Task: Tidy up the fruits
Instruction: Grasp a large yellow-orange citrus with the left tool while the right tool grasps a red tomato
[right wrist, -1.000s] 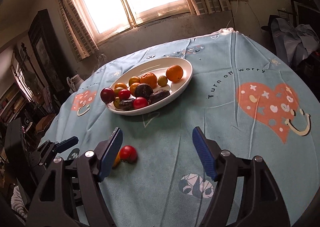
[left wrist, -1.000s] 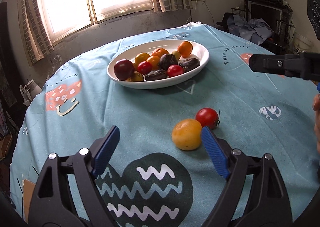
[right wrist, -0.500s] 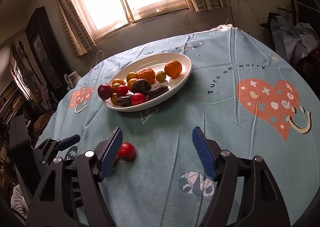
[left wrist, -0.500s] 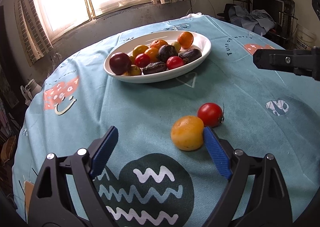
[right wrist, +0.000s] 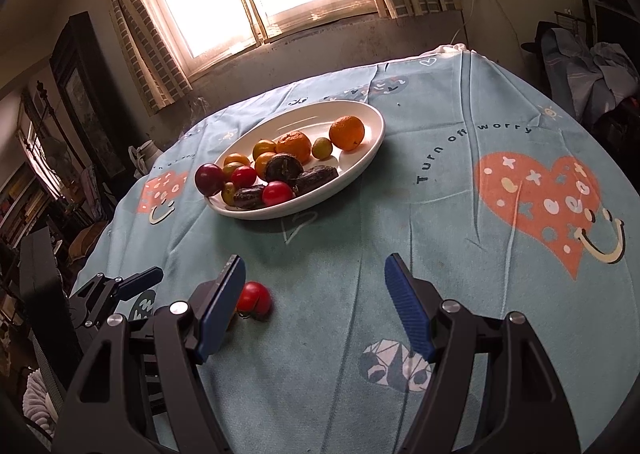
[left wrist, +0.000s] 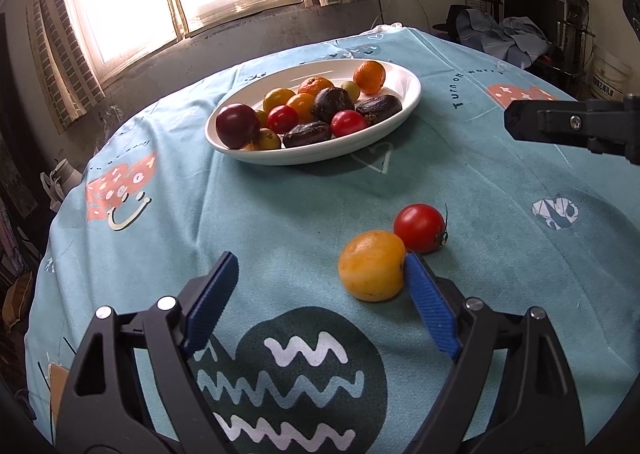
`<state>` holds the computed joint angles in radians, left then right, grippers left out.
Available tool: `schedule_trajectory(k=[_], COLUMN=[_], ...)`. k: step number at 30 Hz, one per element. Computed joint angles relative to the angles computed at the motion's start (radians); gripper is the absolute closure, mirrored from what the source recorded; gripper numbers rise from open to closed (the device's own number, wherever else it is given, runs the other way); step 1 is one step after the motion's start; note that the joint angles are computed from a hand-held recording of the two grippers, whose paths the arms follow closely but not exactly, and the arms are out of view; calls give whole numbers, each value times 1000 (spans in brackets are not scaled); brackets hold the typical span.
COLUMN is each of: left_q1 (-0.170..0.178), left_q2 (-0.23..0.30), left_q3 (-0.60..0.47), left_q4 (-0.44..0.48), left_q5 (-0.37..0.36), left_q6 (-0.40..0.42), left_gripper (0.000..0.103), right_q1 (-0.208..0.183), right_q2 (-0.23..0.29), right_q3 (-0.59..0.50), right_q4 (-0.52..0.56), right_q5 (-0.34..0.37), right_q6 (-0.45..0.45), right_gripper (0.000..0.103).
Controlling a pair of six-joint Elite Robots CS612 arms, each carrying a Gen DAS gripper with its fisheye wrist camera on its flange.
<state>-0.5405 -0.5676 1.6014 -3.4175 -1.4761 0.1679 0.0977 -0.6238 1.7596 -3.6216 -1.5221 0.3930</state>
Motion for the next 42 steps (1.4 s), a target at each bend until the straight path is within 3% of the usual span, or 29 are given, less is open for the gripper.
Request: schedule_trajectory(k=[4, 6, 9, 12, 18, 22, 26, 28, 29, 30, 34, 39, 42], left_q1=[7, 15, 23, 29, 43, 54, 69, 65, 61, 56, 49, 58, 66], left_q2=[-1, -2, -3, -2, 0, 1, 2, 3, 4, 6, 10, 12, 11], left_q3=[-2, -5, -9, -11, -20, -25, -36, -37, -38, -40, -46, -52, -58], left_q4=[10, 28, 47, 45, 37, 7, 28, 29, 36, 42, 67, 81, 115], left_q5=[-51, -103, -158, -183, -137, -81, -130, -131, -123, -114, -122, -150, -205], left_q6=[4, 3, 3, -14, -101, -163, -192, -174, -161, -146, -107, -133, -123], left_gripper=[36, 53, 65, 70, 75, 75, 75, 65, 51, 45, 41, 44, 49], right_q1=[0, 0, -1, 0, 0, 7, 30, 43, 48, 52, 63, 60, 53], right_q2=[0, 0, -1, -1, 2, 6, 16, 21, 23, 26, 37, 40, 38], right_q3=[0, 0, 0, 0, -4, -20, -56, -70, -76, -82, -116, -136, -131], right_q4=[3, 3, 4, 5, 19, 69, 163, 181, 186, 194, 257, 304, 316], right_q5=[0, -2, 0, 3, 14, 36, 17, -12, -24, -30, -33, 18, 50], right_q6=[1, 1, 1, 1, -3, -36, -124, -159, -175, -190, -243, -271, -276], right_gripper=[30, 30, 30, 30, 30, 30, 31, 33, 35, 38, 54, 59, 61])
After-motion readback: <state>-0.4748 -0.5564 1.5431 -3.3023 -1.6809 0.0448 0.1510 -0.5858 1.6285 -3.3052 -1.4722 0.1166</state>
